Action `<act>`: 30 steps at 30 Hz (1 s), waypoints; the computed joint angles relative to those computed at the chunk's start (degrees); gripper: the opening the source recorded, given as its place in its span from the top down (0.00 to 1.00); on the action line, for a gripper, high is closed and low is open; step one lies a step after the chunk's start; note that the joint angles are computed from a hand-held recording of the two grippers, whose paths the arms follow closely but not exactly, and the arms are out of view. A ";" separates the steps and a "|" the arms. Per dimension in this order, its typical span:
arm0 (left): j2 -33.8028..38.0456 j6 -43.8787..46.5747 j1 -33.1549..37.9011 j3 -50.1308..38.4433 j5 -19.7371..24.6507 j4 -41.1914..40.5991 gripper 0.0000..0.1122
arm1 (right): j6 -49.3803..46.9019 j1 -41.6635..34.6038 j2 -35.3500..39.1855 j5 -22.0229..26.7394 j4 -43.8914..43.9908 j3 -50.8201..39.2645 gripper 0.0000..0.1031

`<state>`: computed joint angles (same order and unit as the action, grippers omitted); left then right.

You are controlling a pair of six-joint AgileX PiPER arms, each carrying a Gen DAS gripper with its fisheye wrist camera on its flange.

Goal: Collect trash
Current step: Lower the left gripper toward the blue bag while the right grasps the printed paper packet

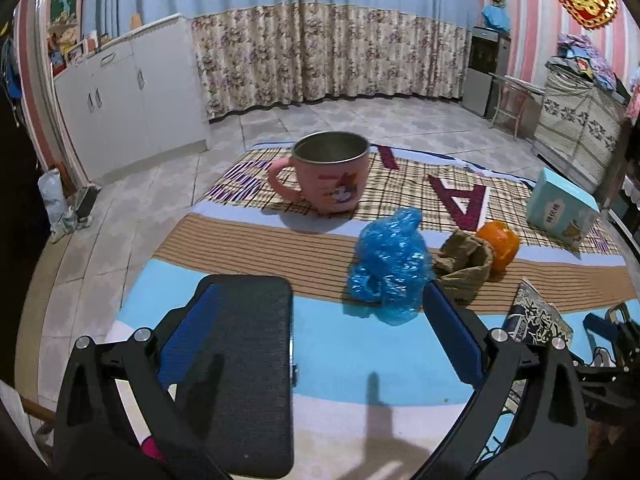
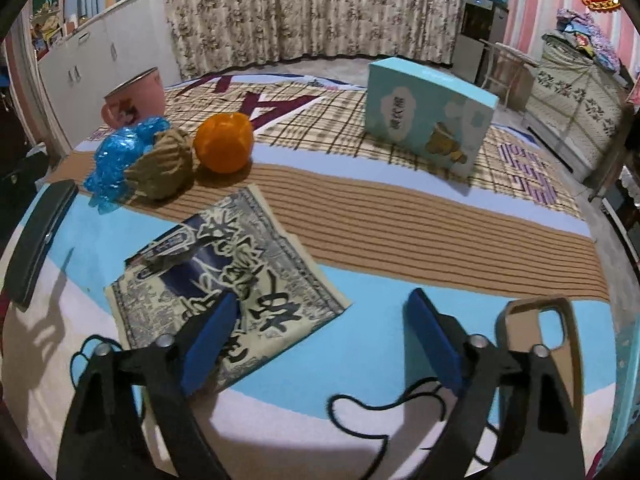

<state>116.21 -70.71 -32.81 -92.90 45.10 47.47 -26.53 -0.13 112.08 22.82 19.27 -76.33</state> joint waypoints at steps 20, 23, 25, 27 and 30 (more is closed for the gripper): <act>-0.85 -2.93 -0.13 1.13 -0.72 2.30 0.13 | -6.43 0.42 -0.38 -0.95 6.79 1.03 0.63; -0.83 -3.27 -0.10 1.19 -1.00 2.18 0.13 | -9.20 -0.01 -0.65 -0.95 9.50 1.41 0.70; -0.77 -3.34 -0.11 1.10 -0.71 2.19 0.13 | -11.01 -0.33 -1.04 -1.30 11.48 1.98 0.76; -0.65 -3.26 0.07 1.02 -0.94 1.78 0.13 | -13.02 -0.88 -1.31 -1.22 13.94 2.34 0.78; -0.51 -3.29 0.07 1.02 -1.05 1.66 0.13 | -15.70 -2.09 -1.41 -0.30 16.79 2.40 0.79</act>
